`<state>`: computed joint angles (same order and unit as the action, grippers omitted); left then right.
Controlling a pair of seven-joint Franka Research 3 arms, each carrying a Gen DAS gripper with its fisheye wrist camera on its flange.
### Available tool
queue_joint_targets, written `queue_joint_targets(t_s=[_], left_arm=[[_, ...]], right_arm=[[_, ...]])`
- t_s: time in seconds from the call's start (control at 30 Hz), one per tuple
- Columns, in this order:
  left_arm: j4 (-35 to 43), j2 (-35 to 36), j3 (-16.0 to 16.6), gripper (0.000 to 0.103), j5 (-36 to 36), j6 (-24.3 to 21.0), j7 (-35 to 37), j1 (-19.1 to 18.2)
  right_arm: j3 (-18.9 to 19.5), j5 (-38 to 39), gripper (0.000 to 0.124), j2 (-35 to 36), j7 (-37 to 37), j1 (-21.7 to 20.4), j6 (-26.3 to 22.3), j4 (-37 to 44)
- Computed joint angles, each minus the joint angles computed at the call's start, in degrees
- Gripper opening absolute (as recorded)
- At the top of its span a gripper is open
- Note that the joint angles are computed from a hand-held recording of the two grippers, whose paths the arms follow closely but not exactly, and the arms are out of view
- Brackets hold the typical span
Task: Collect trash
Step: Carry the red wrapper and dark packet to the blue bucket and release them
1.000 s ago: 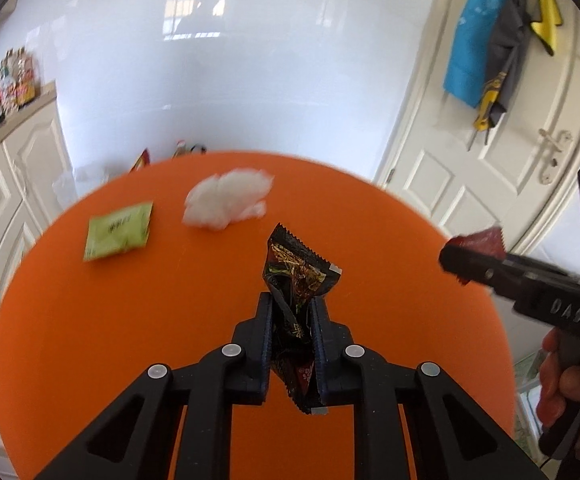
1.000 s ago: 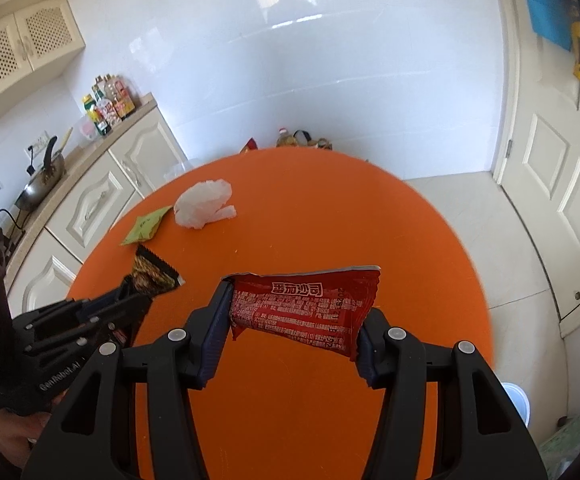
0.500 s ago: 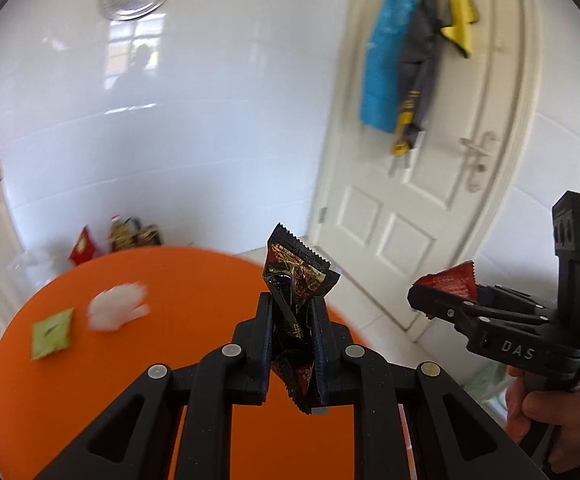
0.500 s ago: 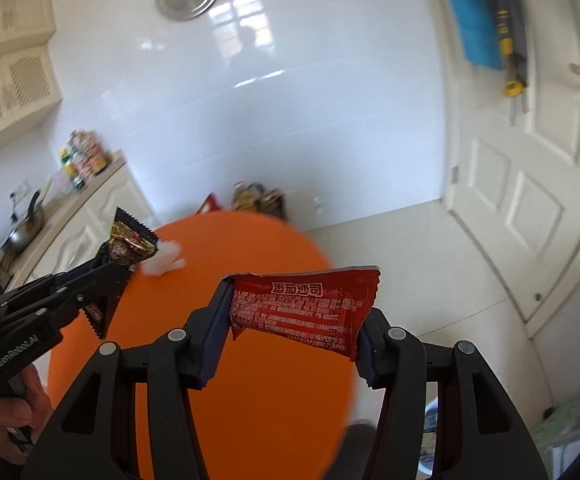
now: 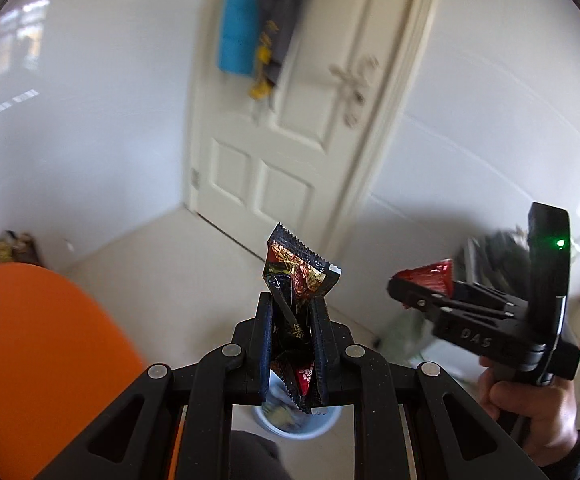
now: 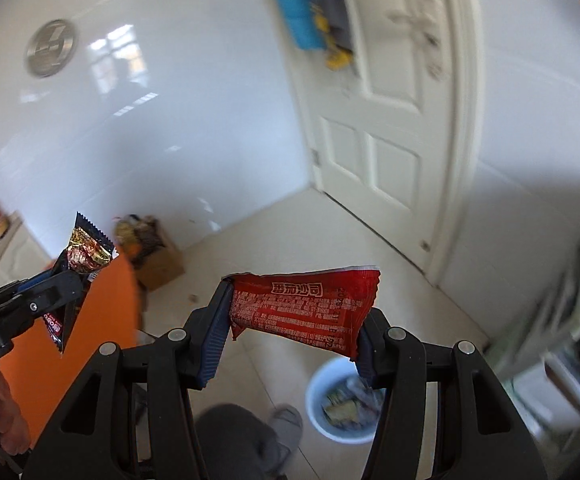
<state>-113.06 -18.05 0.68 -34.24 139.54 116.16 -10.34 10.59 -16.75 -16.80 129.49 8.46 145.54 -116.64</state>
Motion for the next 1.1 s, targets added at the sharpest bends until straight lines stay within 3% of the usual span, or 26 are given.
queue_joint_targets(t_s=[0.2, 0.37, 0.5, 0.53, 0.63, 0.7, 0.77, 0.87, 0.93, 1.1], left_arm=[[5.5, 9.0, -3.5, 0.014, 1.9, -8.6, -2.2, -0.1], [9.6, 15.6, -7.6, 0.014, 6.1, -13.0, -6.0, 1.2], [16.9, 22.6, -9.9, 0.016, 10.1, -16.9, -10.1, 2.0], [18.7, 24.3, -10.5, 0.022, 11.1, -17.5, -11.0, 2.2], [26.0, 30.7, -12.1, 0.020, 15.1, -20.5, -15.3, 2.1], [30.6, 34.6, -12.8, 0.027, 17.0, -22.6, -17.2, 2.3], [36.6, 38.8, -13.3, 0.050, 19.0, -24.9, -18.5, 2.8], [38.9, 40.6, -13.9, 0.070, 21.5, -23.8, -20.6, 2.6], [38.4, 39.8, -13.9, 0.078, 23.0, -22.6, -21.6, 2.7], [29.5, 32.5, -13.5, 0.093, 27.6, -15.3, -24.8, 2.0]], right_arm=[[-3.9, 6.6, 0.054, -0.4, -2.0, -0.8, -0.1, -7.5], [-6.2, 12.6, 0.054, 2.5, -5.7, -1.1, 0.8, -9.9], [-7.1, 16.0, 0.056, 5.1, -7.1, -1.3, 0.9, -10.5], [-7.3, 16.7, 0.056, 6.6, -7.5, -1.3, 0.9, -9.6], [-8.1, 18.0, 0.056, 8.9, -8.2, -1.4, 0.5, -9.3], [-8.5, 19.1, 0.062, 9.9, -8.8, -1.3, 0.3, -9.3], [-9.0, 19.9, 0.075, 10.7, -9.3, -1.3, 0.6, -9.5], [-9.3, 20.0, 0.094, 11.1, -8.8, -1.5, 0.9, -9.9], [-9.1, 18.3, 0.103, 10.8, -6.7, -1.8, 1.7, -10.5], [-8.2, 12.7, 0.103, 9.3, 0.2, -2.8, 0.5, -10.8]])
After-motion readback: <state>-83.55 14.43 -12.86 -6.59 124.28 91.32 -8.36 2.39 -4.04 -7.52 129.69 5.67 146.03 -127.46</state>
